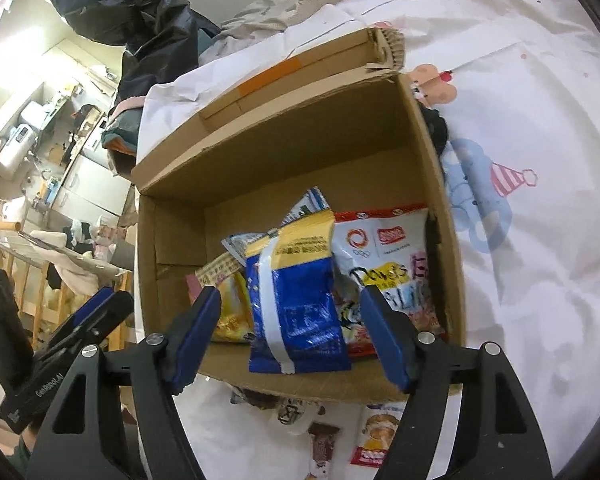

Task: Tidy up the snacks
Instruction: 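Withdraw both open tools from the box toward the remaining bars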

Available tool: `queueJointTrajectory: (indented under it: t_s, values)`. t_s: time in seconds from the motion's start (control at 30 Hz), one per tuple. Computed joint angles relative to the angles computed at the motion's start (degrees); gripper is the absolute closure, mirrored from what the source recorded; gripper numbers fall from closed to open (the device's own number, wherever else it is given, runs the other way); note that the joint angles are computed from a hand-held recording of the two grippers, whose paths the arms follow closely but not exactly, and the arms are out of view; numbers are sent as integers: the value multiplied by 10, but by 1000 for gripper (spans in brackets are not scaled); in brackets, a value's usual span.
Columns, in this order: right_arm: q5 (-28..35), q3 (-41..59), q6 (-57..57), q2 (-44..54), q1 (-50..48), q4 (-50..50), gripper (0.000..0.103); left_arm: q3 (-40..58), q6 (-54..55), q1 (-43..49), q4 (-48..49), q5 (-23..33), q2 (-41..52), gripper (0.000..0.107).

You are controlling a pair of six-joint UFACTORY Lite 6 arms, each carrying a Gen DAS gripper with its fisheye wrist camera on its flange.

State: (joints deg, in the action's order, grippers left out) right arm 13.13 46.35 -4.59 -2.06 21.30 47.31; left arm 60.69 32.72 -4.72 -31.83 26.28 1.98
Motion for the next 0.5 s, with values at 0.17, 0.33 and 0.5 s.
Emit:
queueJointTrajectory:
  t_s: [0.17, 0.33, 0.5]
  values:
    - [11, -48, 83, -77, -6, -73, 28, -19, 18, 15, -12, 16, -24, 19]
    - [24, -94, 185, -151, -7, -161, 28, -42, 35, 28, -19, 32, -67, 19]
    - [47, -153, 262, -243, -9, -218, 28, -74, 49, 54, -30, 57, -103, 19]
